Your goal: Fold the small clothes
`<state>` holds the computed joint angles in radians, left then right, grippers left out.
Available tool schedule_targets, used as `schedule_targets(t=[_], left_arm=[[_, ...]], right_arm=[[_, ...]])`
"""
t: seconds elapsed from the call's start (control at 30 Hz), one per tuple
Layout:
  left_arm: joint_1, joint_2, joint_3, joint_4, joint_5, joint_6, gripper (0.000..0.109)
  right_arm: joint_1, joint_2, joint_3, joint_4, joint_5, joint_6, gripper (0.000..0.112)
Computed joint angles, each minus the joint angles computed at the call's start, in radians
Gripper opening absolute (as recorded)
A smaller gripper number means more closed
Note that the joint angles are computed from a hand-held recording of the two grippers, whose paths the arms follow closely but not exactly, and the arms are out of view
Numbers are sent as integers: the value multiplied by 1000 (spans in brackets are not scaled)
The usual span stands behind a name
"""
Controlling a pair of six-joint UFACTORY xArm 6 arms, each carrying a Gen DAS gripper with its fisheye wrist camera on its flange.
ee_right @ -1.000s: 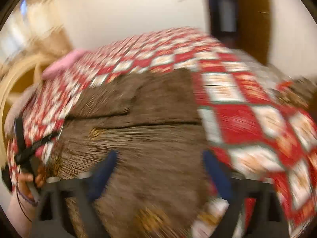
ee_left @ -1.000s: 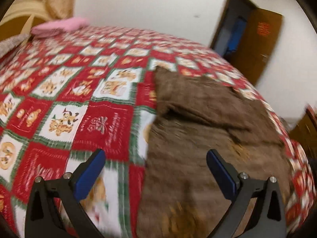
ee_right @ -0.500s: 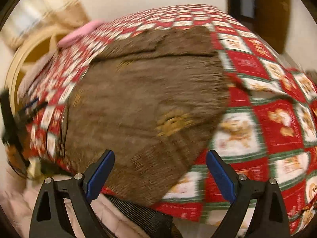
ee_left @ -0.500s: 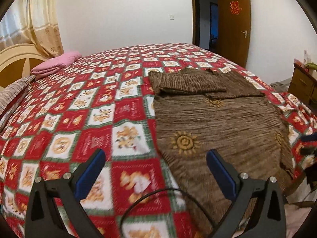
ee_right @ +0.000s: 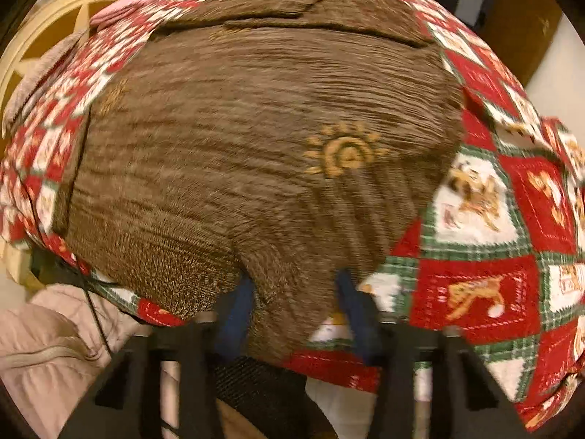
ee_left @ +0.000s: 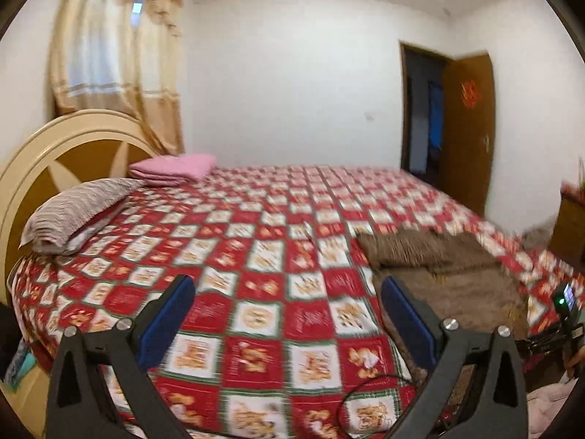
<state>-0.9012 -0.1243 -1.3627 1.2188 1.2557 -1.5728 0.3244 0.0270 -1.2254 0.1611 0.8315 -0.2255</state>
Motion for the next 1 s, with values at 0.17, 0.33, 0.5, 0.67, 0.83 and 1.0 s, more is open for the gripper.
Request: schedule_targets(t=[0.17,0.33,0.5,0.67,0.83,1.0], left_arm=[[18,-116,126,47,-92,-130,103],[110,32,39,-93,-290,-19,103],[167,226,-92,-266,-479,160,103],[179,407,-255,-531,-512,362,103],[165,594,-463,-786,-426,534,88],[158,683,-546,-993,-392,631,86]], right_arm=[[-119,44,-83,303,116,-70,8],[-187,77,-173,572,172,-141,7],[-195,141,-284,717,113,-138,7],[-141,193,-311,608,-106,-23,7],[-119,212,-284,565,-92,-2,7],[-119,212,-277,557,-73,-42,7]])
